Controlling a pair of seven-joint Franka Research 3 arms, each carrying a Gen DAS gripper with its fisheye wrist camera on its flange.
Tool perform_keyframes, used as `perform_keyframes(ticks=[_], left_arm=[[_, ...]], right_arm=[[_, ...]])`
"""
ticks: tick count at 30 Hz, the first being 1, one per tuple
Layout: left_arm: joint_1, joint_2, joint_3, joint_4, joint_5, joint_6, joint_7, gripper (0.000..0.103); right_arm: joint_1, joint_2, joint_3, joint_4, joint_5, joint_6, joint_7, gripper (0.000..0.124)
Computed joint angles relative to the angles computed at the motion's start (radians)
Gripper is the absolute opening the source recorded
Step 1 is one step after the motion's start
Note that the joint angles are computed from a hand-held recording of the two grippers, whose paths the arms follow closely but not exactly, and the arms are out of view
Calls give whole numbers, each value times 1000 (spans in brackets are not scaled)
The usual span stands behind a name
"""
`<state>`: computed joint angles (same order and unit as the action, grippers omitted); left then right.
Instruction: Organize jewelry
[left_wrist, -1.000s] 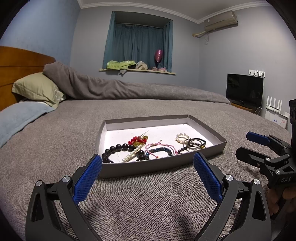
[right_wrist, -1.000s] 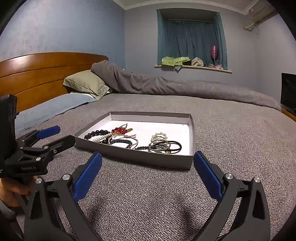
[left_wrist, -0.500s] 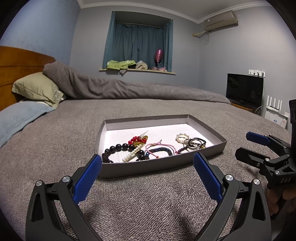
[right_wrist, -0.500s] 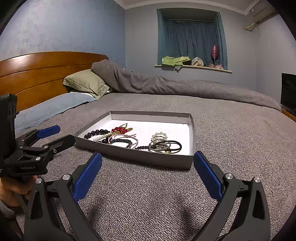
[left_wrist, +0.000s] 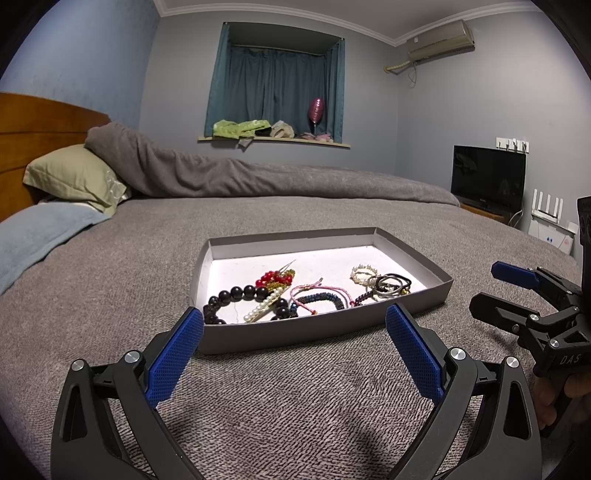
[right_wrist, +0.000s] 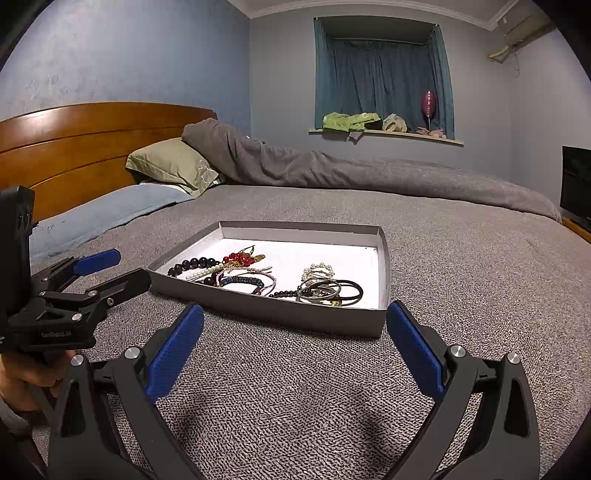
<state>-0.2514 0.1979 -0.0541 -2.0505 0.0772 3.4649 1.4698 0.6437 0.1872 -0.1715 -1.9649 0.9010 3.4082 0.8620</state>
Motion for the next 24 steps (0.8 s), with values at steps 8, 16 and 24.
perform_keyframes(ticks=[8,16,24], left_arm=[[0,-1,0,0,0,-1,2,98],[-2,1,-1,-7,-4,17,17,98],[-14,-1,5,-5,-31,3,37,98]], right_arm=[[17,1,-16,1,13,-2,-12,98],[41,4,-41,7,25,-7,-21,98],[49,4,-50,6,23,-9,-16,98]])
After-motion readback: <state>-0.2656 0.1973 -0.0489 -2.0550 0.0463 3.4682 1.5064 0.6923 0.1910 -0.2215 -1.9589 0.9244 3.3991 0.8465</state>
